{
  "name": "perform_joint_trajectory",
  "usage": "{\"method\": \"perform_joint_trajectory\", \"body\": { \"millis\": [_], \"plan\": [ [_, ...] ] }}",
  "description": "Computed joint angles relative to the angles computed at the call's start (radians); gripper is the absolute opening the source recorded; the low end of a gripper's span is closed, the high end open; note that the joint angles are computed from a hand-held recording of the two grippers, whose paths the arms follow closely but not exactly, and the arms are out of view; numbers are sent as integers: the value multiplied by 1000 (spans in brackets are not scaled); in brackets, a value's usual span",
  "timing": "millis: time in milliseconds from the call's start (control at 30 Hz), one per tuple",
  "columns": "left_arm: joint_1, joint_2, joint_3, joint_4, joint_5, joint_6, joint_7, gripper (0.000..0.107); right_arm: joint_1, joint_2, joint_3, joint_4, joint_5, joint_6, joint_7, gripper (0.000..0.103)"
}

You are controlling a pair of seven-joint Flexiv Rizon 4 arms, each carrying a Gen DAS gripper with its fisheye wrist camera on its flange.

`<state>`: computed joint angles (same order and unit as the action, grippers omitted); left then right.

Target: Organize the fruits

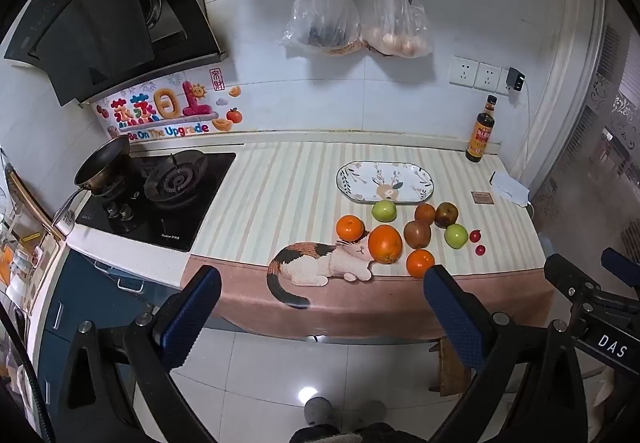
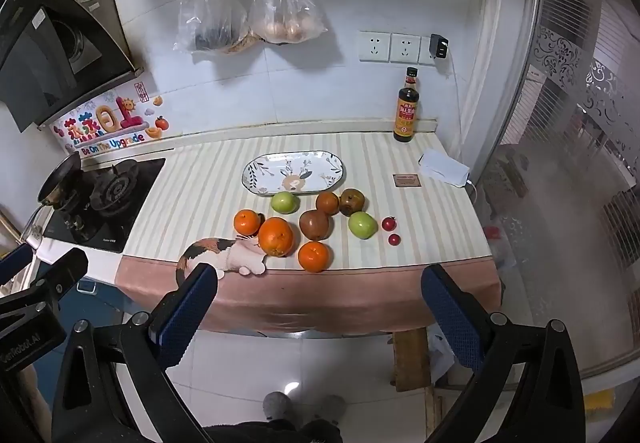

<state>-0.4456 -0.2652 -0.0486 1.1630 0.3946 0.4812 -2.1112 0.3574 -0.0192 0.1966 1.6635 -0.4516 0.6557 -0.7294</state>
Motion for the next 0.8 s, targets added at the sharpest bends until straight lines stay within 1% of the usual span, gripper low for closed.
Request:
{"method": "perform_joint_trajectory", "body": {
  "millis": [300,567,633,800],
  "plan": [
    [0,0,0,0,3,2,-2,103,3,-6,0,-7,10,3,-3,103],
    [1,-3,0,-3,3,-2,-1,103,15,-21,-1,-40,8,-18,3,103],
    [1,-3,1,-3,3,0,-2,103,6,-9,-4,-15,15,2,-1,103],
    [0,-7,0,-9,6,1,2,103,7,-16,-4,-17,6,8,4,103]
  ]
}}
